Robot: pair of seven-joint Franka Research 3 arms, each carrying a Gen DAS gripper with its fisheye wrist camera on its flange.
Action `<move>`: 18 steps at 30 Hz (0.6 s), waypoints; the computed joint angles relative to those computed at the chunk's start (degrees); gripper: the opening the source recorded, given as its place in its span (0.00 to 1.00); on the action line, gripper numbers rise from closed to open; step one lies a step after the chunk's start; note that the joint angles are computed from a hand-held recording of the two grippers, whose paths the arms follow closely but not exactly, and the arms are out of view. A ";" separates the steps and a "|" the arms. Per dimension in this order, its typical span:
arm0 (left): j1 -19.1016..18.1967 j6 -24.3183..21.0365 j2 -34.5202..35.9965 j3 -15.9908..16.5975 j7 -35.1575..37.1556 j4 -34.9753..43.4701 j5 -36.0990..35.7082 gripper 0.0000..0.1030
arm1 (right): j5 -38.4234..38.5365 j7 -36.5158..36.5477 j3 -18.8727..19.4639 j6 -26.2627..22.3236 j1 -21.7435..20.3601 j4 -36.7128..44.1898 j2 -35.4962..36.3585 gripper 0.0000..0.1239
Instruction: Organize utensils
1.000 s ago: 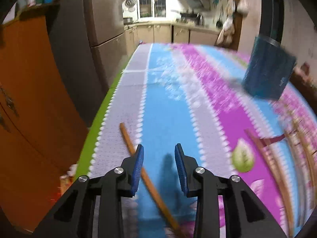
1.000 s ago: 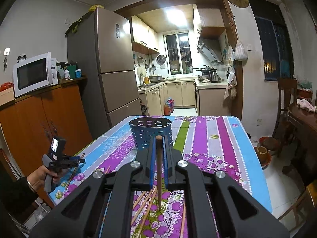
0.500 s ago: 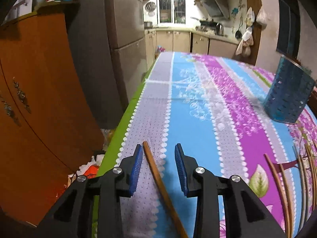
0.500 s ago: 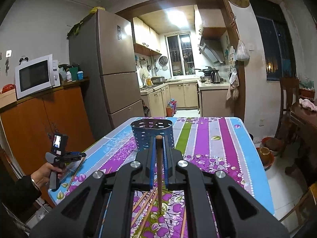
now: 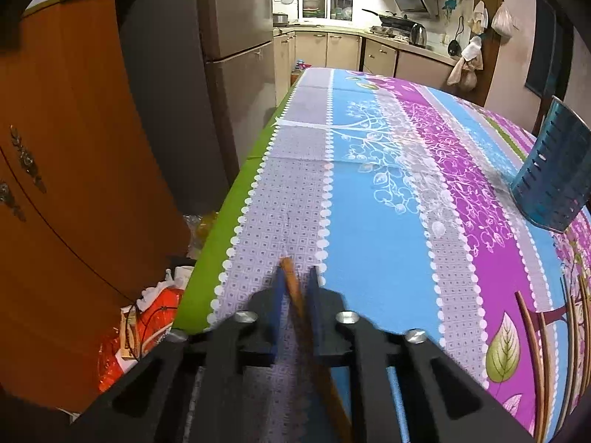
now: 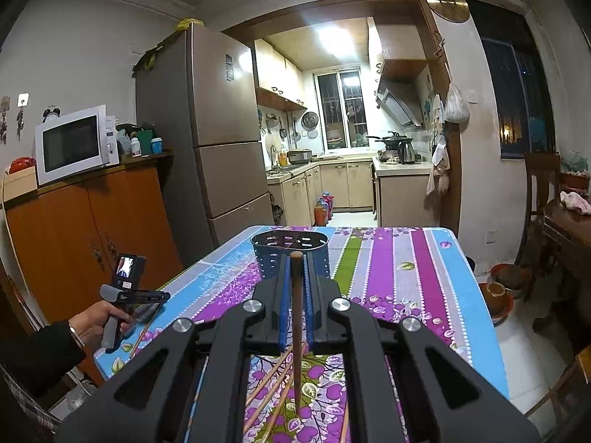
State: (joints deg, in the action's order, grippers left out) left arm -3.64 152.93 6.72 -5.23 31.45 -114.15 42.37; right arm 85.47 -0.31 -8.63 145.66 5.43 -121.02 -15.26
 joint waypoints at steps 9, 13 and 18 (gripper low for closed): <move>0.40 5.65 -4.43 -0.37 -1.91 -2.33 0.28 0.07 | -0.49 0.92 0.31 -0.21 0.20 2.07 1.12 0.04; 0.63 10.83 -7.38 -1.52 -2.87 -2.53 1.19 0.07 | -1.70 3.26 0.60 -2.02 0.26 5.46 3.36 0.04; 0.55 17.33 -7.66 -3.57 -13.69 2.55 13.99 0.07 | -2.80 6.15 2.00 -3.87 0.38 11.53 7.29 0.04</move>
